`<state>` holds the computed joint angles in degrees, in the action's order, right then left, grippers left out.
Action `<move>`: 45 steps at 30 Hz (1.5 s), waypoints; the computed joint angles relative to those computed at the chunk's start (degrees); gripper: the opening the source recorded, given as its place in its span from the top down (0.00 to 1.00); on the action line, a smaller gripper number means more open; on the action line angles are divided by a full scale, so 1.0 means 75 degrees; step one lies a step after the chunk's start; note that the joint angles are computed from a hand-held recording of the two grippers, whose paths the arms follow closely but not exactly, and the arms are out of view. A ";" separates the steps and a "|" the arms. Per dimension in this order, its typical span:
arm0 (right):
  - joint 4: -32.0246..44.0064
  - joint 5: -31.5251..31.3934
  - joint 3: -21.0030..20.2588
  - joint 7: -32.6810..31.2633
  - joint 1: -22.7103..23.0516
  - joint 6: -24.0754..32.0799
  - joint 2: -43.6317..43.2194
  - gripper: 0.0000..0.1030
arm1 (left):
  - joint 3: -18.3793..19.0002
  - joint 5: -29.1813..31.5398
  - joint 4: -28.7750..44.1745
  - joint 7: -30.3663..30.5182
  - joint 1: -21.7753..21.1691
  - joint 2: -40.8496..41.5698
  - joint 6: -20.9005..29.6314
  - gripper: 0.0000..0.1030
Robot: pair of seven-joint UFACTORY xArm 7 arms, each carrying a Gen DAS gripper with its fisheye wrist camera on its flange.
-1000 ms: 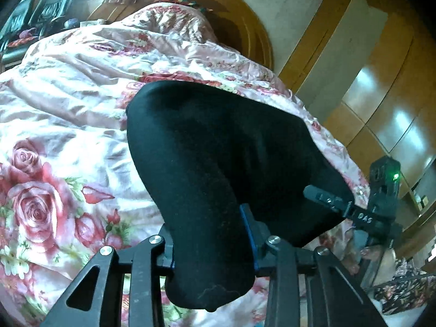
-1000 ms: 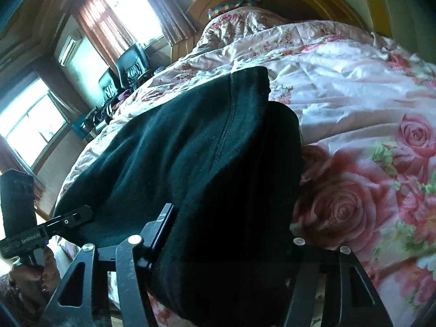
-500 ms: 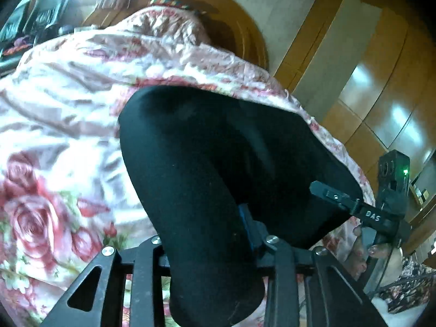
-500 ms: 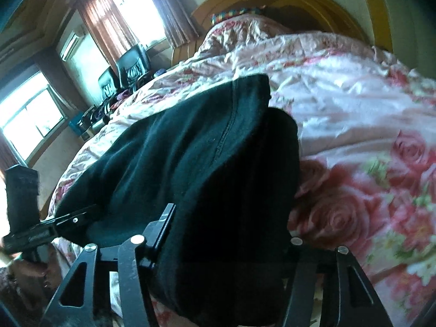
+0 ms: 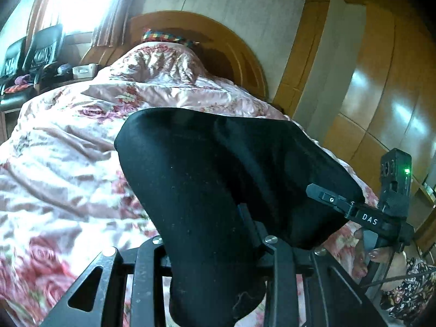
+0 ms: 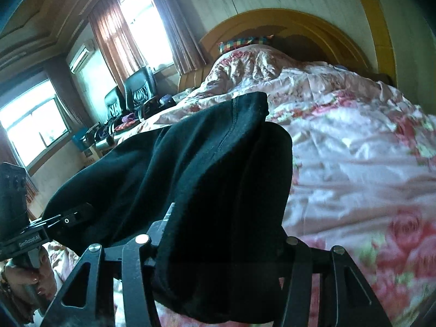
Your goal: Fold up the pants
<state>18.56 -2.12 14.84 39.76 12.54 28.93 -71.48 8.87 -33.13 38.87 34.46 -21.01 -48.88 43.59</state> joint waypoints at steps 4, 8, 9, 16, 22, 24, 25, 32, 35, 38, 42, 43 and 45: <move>0.0305 -0.0121 -0.0177 -0.0244 -0.0273 -0.0537 0.0953 0.48 | -0.0126 0.0018 0.0375 0.0037 -0.0055 0.0791 -0.0461 0.68; 0.0614 -0.0076 -0.0492 -0.0440 -0.0523 -0.1213 0.2053 0.48 | -0.0190 -0.0082 0.0793 0.0127 -0.0124 0.1711 -0.0963 0.68; 0.0687 -0.0074 -0.0567 -0.0497 -0.0607 -0.1416 0.2344 0.48 | -0.0187 -0.0125 0.0858 0.0205 -0.0141 0.1888 -0.1074 0.68; 0.1293 0.0081 -0.0807 -0.0515 -0.1138 -0.2233 0.4229 0.48 | -0.0678 0.0024 0.1561 -0.0052 0.0200 0.3519 -0.1593 0.66; 0.0751 0.0421 -0.1285 -0.0511 -0.0908 -0.2463 0.4654 0.17 | -0.0617 -0.0613 0.0747 0.0245 0.0292 0.3592 -0.2218 0.32; 0.0543 0.0728 -0.1693 -0.0734 -0.0538 -0.2645 0.4526 0.16 | -0.0307 -0.1151 0.0628 0.0410 0.0192 0.3525 -0.2043 0.22; 0.0511 0.0720 -0.1595 -0.0749 -0.0626 -0.2569 0.4434 0.16 | -0.0191 -0.1380 0.0629 0.0457 0.0194 0.3517 -0.1848 0.22; 0.0290 0.0241 -0.0505 -0.0034 -0.1297 -0.1373 0.3242 0.12 | -0.0620 -0.0989 -0.0087 -0.0375 0.0751 0.2549 -0.1520 0.22; -0.0020 0.0031 -0.0188 0.0426 -0.1426 -0.0960 0.2453 0.12 | -0.0705 -0.0466 -0.0450 -0.0551 0.0732 0.2102 -0.1462 0.22; -0.0205 -0.0078 0.0011 0.0947 -0.1390 -0.0395 0.1634 0.12 | -0.1212 0.0700 -0.0828 -0.1032 0.1030 0.1639 -0.1470 0.23; -0.0313 0.0085 0.0100 0.1588 -0.0862 0.0423 0.0830 0.12 | -0.1652 0.1689 -0.1511 -0.1579 0.1115 0.0685 -0.1832 0.23; -0.0318 0.0102 0.0145 0.1711 -0.0757 0.0473 0.0792 0.12 | -0.1677 0.1813 -0.1600 -0.1781 0.1124 0.0501 -0.1768 0.23; -0.0304 0.0063 0.0454 0.2035 -0.0555 0.0794 0.0562 0.11 | -0.1559 0.1926 -0.1644 -0.2152 0.1056 0.0267 -0.1517 0.23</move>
<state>16.28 -1.64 18.25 55.02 8.38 34.88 -67.26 -2.82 -18.68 26.54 18.32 -13.09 -46.87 32.21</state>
